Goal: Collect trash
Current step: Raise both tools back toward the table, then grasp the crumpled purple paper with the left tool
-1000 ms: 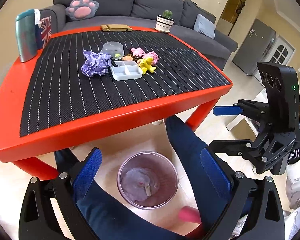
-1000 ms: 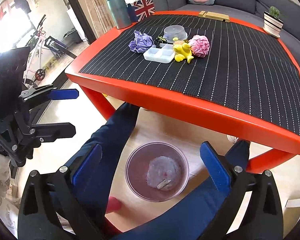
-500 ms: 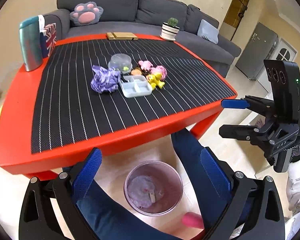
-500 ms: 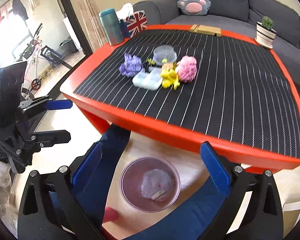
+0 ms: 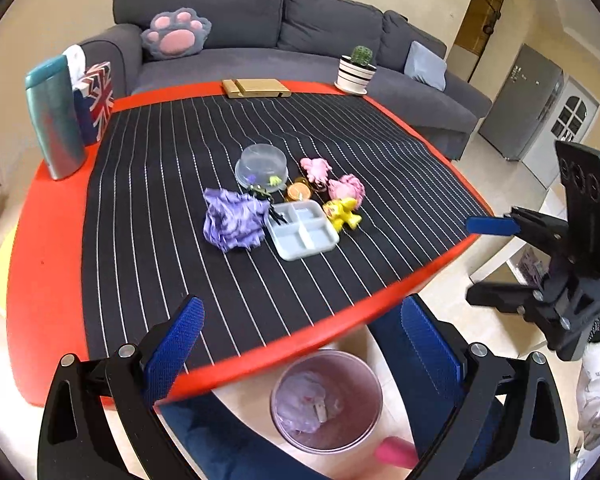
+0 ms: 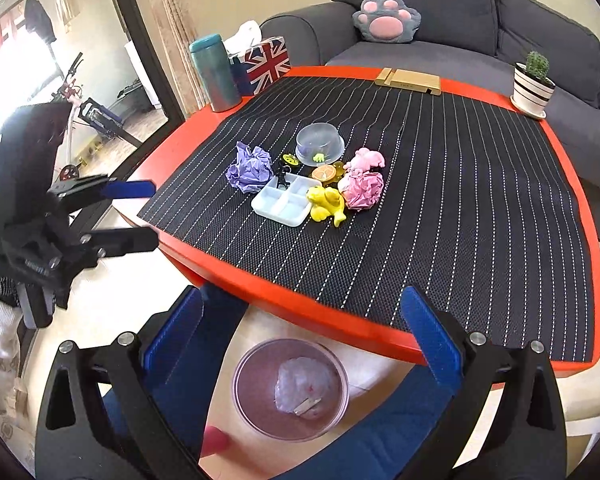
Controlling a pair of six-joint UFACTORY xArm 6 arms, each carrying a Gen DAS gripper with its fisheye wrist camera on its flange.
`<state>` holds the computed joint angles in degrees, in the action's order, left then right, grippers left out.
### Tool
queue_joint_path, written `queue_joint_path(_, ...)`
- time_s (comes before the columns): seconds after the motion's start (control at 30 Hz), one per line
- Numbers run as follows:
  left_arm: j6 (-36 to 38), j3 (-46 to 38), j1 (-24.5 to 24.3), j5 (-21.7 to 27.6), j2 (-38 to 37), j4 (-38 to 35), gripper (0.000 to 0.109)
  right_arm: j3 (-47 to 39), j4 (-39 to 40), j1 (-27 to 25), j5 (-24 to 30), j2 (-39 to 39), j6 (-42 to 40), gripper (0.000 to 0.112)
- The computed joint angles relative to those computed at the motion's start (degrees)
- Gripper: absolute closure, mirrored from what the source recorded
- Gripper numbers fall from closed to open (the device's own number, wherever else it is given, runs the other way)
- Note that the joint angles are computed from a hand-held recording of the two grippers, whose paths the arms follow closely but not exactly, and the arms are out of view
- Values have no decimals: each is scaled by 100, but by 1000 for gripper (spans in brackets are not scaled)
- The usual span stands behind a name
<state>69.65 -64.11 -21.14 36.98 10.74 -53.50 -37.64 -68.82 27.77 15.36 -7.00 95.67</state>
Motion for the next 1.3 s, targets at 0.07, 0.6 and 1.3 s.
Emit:
queue_joint_path(0.07,-191,-232,-28,-23,182,199,13,13,-15,-26,-34,6,26,15)
queue_joint_path(0.6,-1985,-2054,-219,151,1691,1828,13,123,-47,-144,-126,27,129,15)
queue_joint_path(1.3,-2048,-2359,-248,12,2123,1483,61,70,169,-149,-154,127,-119,15)
